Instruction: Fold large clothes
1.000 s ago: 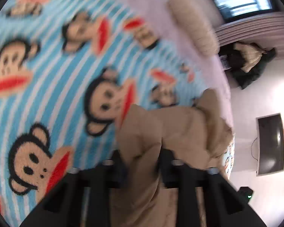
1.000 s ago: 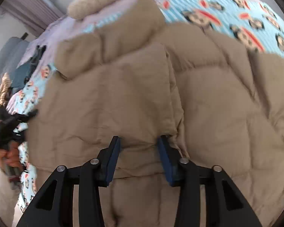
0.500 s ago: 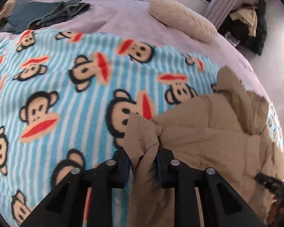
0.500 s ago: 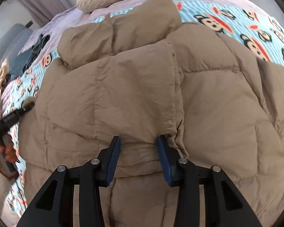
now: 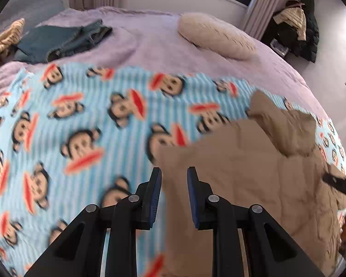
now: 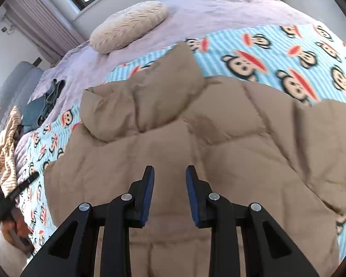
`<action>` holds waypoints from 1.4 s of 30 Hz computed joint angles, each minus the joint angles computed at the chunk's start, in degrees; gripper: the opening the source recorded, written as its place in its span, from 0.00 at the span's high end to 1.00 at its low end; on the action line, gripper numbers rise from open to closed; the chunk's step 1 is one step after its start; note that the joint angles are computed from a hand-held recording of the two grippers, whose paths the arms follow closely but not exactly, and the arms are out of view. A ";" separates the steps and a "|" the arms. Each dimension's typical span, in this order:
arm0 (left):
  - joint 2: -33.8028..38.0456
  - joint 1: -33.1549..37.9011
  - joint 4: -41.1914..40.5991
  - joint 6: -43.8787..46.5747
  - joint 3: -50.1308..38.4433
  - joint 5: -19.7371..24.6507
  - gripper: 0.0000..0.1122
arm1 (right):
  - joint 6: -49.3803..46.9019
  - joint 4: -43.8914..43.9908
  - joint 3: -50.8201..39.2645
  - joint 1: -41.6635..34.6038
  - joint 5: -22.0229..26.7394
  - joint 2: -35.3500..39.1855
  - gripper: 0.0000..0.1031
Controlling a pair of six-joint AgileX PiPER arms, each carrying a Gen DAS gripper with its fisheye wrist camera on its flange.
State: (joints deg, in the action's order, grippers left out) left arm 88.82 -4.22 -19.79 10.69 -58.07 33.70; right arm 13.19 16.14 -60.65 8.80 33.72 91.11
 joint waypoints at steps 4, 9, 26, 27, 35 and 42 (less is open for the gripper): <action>3.16 -6.41 10.29 -12.71 4.80 -6.31 0.78 | 3.70 -2.89 1.21 1.10 -2.69 4.81 0.74; 6.57 -8.63 14.54 -18.99 7.12 -11.99 0.78 | 0.03 -0.54 3.38 0.06 -5.63 5.58 0.79; -6.57 -20.02 31.05 -40.07 3.50 6.59 0.78 | -11.35 11.52 18.01 -17.67 8.80 -16.41 0.58; -7.09 -21.40 30.67 -41.25 3.30 7.47 0.78 | -12.28 12.25 18.97 -18.95 9.85 -17.72 0.58; -9.47 -35.37 30.40 -52.50 2.59 12.71 0.78 | -23.32 17.57 24.55 -35.55 21.91 -26.51 0.51; -6.81 -48.24 35.59 -63.54 -1.32 16.23 0.13 | -35.37 19.09 26.57 -54.19 32.17 -28.28 0.45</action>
State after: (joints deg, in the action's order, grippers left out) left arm 82.01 -52.45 15.80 -52.85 -59.39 49.93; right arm -22.18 35.23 -34.08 -45.40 65.89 62.83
